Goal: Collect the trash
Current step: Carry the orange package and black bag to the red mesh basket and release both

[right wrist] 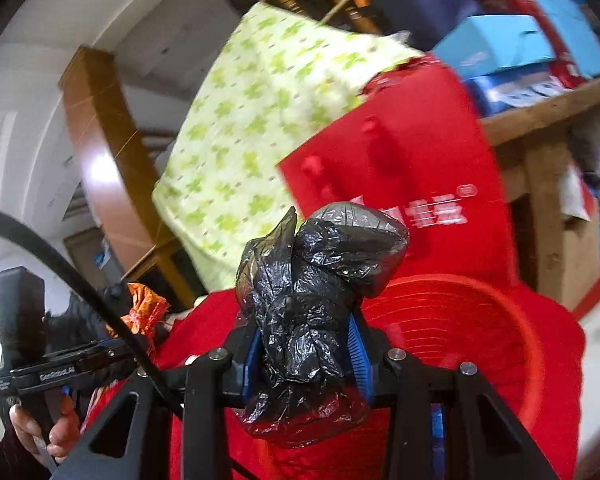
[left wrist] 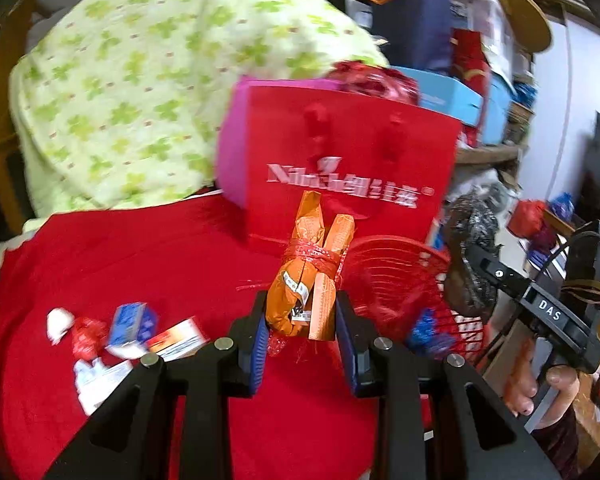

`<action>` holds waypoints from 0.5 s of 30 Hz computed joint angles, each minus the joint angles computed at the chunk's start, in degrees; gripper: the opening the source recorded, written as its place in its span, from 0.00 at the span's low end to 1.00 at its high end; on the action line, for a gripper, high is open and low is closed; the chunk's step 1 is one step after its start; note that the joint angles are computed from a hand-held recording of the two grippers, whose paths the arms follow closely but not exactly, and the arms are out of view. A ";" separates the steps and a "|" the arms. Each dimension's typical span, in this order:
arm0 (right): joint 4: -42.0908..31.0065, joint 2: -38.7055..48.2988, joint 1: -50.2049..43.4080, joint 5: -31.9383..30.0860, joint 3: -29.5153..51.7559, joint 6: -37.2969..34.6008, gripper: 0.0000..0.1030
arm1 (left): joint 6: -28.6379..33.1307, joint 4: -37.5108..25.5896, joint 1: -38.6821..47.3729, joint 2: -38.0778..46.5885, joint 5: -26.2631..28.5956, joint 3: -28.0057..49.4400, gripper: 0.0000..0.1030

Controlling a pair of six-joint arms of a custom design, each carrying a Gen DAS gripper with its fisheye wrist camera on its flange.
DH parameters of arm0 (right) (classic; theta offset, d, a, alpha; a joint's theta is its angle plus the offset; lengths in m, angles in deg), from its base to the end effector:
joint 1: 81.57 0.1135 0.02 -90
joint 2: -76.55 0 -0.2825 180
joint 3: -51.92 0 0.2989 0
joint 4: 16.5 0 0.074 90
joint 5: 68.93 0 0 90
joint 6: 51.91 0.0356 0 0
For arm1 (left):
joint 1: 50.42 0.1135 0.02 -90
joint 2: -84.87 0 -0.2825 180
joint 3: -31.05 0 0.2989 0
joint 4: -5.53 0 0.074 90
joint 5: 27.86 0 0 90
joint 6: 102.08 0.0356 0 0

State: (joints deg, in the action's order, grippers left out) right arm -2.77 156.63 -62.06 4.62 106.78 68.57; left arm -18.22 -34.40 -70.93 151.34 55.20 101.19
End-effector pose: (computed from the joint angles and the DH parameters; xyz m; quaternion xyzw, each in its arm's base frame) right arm 0.3244 0.1256 0.2429 -0.0169 0.7715 0.3650 0.5208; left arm 0.2766 -0.0989 0.3270 0.0842 0.8868 -0.0514 0.4514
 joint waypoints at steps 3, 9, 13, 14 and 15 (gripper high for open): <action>0.08 -0.39 -2.61 -1.04 -0.98 1.94 0.40 | -0.69 0.81 -3.30 5.01 -0.87 2.79 0.32; -2.61 1.11 -5.23 -3.11 0.37 4.61 0.42 | -2.27 1.24 -7.82 14.85 -2.56 7.53 0.34; -3.14 2.82 -6.65 -5.76 1.24 6.64 0.66 | -2.87 0.82 -8.66 16.74 -4.16 7.73 0.62; -2.52 2.88 -6.74 -5.98 1.05 7.10 0.69 | -3.26 1.03 -8.34 16.23 -4.26 7.12 0.64; -1.82 2.82 -6.87 -6.08 0.77 7.37 0.69 | -3.48 0.93 -7.93 15.44 -4.20 6.54 0.64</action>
State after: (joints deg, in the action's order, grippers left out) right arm -4.59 159.45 -68.93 -1.46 107.55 75.94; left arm -21.70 -33.48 -78.86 166.78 51.00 107.73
